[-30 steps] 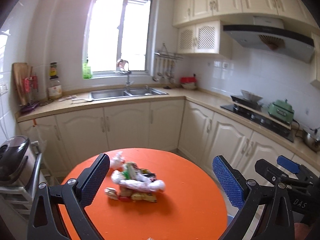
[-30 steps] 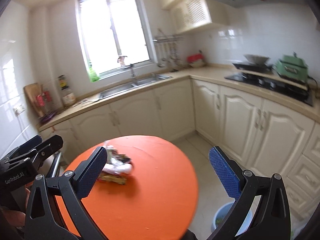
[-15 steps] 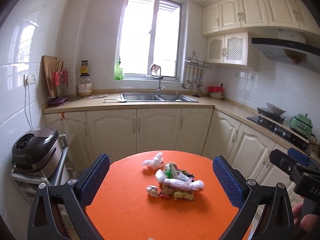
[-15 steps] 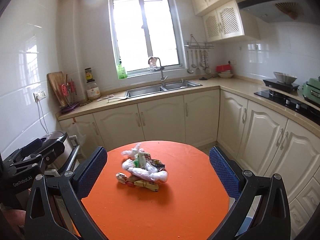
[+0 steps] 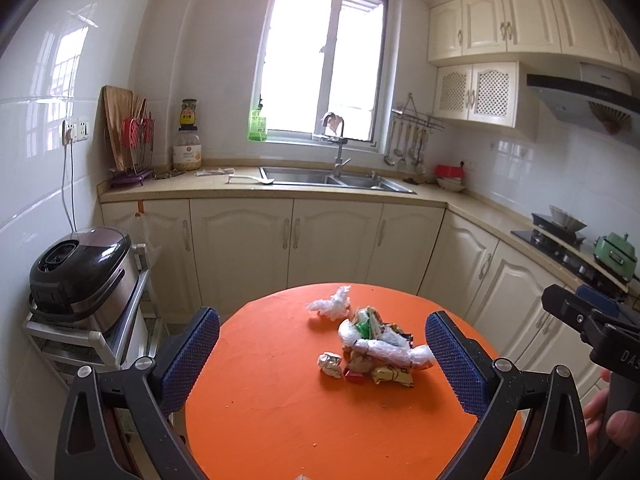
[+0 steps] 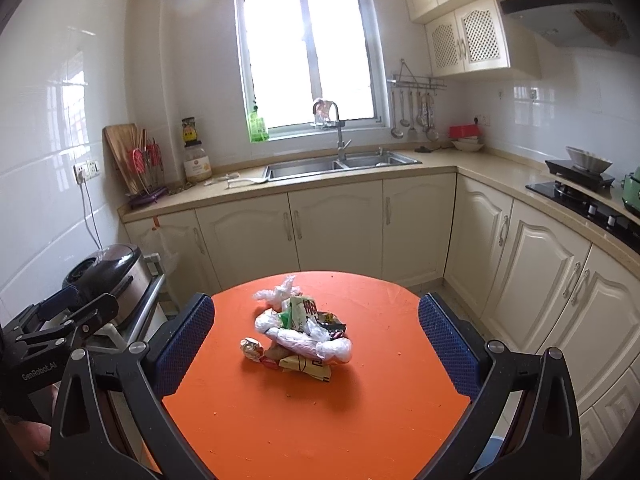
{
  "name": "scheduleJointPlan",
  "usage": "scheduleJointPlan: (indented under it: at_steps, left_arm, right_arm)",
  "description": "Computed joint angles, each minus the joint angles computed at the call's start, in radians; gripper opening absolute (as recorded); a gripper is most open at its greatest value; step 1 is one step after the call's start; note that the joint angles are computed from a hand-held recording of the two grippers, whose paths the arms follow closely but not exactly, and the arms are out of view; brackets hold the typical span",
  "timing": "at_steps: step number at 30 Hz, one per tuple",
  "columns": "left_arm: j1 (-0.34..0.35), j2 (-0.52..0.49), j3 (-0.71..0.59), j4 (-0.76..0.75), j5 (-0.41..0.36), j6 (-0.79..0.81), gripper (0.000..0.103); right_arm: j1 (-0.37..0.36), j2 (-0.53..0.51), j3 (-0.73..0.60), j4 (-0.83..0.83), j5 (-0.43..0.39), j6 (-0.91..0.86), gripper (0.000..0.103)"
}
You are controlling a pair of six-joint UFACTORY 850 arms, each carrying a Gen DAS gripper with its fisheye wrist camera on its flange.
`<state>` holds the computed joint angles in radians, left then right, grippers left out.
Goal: Collect trash
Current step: 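Return both open tools to the orange table, then grasp the long white plastic bag with the right gripper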
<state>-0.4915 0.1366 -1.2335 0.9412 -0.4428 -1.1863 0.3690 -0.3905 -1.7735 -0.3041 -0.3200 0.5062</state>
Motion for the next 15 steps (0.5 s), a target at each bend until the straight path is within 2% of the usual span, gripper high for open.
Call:
scheduleJointPlan:
  at_steps: [10, 15]
  left_arm:
    - [0.088, -0.185, -0.141, -0.265, 0.010, 0.239, 0.101]
    - [0.113, -0.307, -0.261, -0.397, -0.012, 0.370, 0.101]
  right_arm:
    - [-0.018, -0.191, -0.170, 0.282, -0.125, -0.311, 0.103]
    - [-0.024, -0.313, -0.296, 0.330, -0.216, -0.375, 0.103]
